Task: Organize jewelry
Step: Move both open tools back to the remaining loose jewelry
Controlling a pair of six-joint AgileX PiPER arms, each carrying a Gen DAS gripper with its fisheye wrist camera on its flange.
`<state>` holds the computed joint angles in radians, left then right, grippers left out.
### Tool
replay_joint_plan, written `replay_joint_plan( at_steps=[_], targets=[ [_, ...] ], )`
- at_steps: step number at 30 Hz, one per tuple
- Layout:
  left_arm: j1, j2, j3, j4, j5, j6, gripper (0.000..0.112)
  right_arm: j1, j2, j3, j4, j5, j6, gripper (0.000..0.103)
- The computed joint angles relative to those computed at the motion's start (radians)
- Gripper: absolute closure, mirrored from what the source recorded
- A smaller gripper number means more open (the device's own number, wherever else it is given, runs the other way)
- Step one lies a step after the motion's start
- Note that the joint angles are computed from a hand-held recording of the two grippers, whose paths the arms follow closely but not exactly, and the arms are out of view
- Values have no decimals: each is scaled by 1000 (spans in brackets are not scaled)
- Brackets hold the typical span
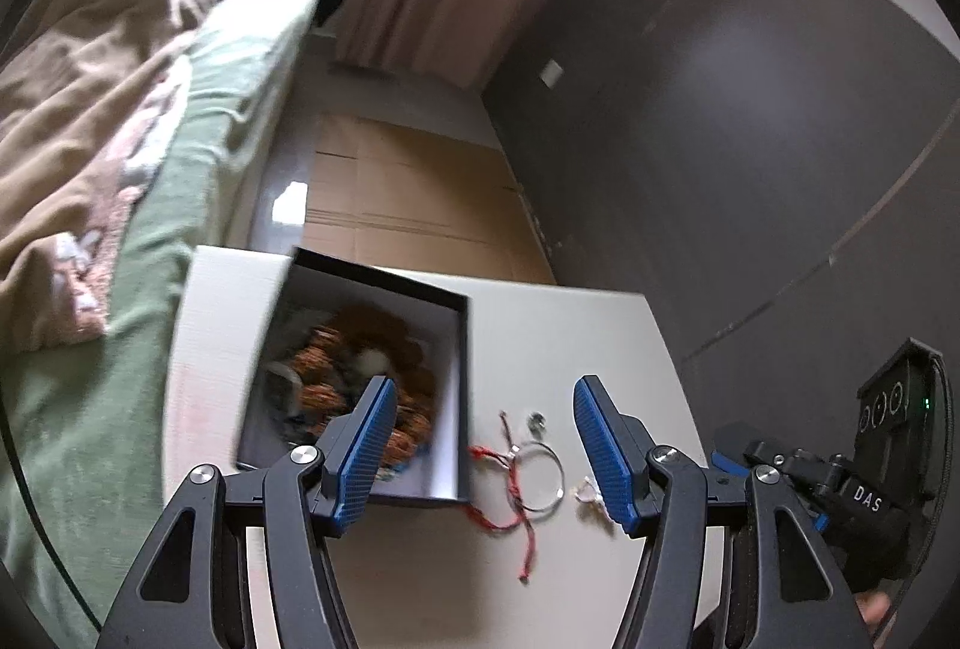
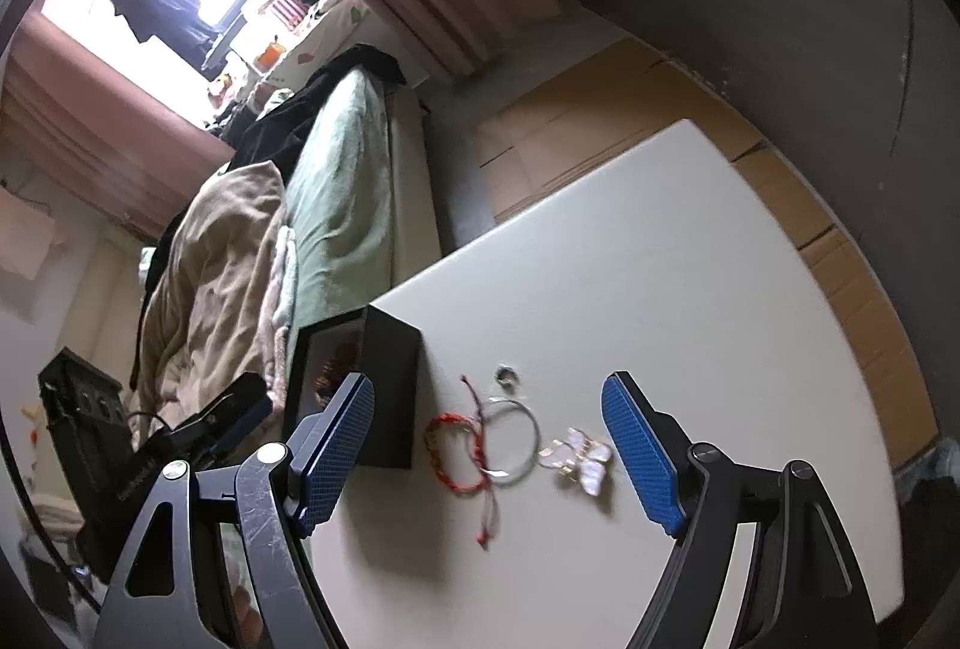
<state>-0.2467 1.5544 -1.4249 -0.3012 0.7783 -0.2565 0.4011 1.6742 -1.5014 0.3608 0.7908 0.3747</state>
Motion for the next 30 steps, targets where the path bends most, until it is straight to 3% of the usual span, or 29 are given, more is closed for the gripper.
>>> replay_joint_plan(
  at_steps=[13, 30],
  targets=[
    [-204, 95, -90, 170, 73, -89, 50, -99, -79, 113, 15, 80, -12, 24],
    [-383, 236, -154, 460, 215, -227, 51, -213, -178, 234, 113, 89, -124, 24]
  ],
)
